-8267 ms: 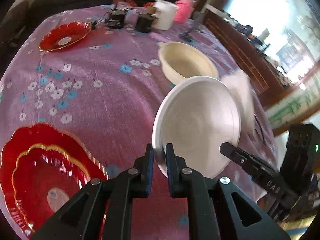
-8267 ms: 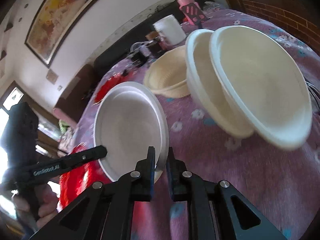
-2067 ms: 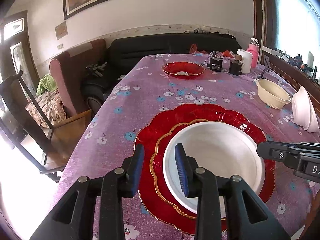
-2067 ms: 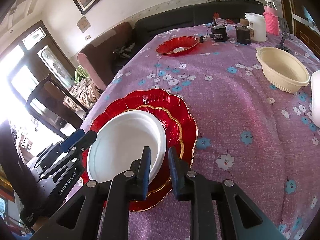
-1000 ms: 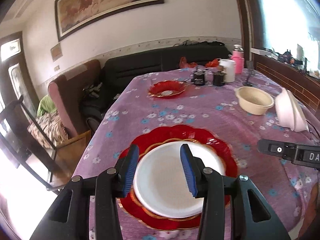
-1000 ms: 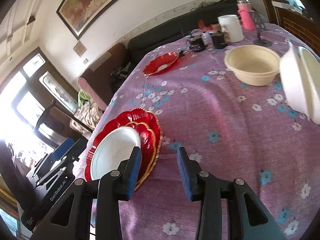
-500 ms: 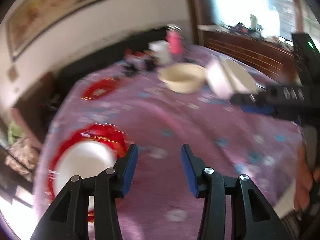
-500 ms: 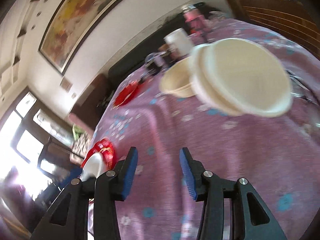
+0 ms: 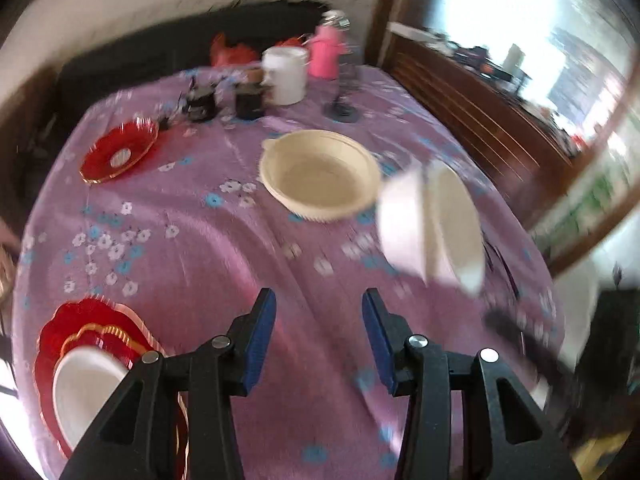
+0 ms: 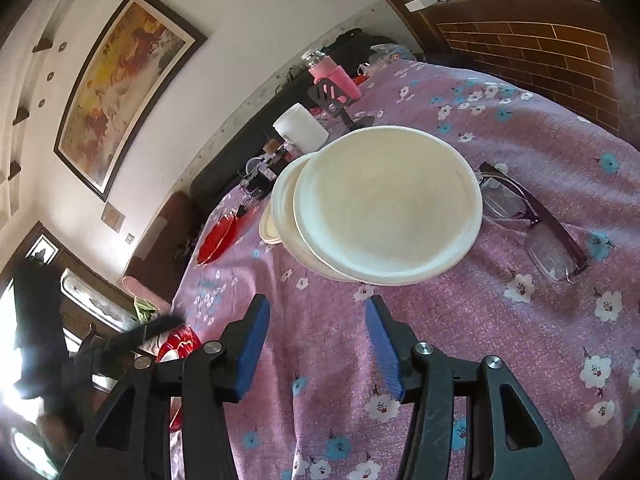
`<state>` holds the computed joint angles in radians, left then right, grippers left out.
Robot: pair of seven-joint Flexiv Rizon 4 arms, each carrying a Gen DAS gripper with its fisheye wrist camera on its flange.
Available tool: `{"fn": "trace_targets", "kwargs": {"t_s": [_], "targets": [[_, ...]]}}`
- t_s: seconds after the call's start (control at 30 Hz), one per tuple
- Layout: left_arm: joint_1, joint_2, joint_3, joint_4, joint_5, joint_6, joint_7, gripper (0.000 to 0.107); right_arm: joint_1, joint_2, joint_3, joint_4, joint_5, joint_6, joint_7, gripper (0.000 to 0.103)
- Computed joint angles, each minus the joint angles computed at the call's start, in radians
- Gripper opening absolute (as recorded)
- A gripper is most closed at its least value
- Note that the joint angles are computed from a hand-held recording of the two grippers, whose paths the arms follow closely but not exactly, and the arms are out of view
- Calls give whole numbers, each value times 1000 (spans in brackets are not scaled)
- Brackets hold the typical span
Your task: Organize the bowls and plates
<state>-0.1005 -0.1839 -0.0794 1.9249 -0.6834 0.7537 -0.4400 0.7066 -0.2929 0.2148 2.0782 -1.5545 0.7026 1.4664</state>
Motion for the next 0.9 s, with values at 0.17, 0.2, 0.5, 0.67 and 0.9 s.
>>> {"fn": "trace_targets", "kwargs": {"t_s": [0.17,0.2,0.5,0.67,0.9], "targets": [[-19,-216,-15,-295,162,-140,-370,34,-9,-12,-6,-9,-10,35,-14,54],[-19,-248,-22,-334,171,-157,-415,34,-9,-13,-7,-10,-11,37,-17,54],[-53,-445,-51,-578,273,-230,-619,28,-30,-27,-19,-29,-3,97,-74,55],[-67,-491,-52,-631,321,-235,-641,12,-80,0,-31,-82,106,185,-367,55],[-62,-515,-59,-664,340,-261,-621,12,-152,31,-39,-249,589,60,-1138,65]]}}
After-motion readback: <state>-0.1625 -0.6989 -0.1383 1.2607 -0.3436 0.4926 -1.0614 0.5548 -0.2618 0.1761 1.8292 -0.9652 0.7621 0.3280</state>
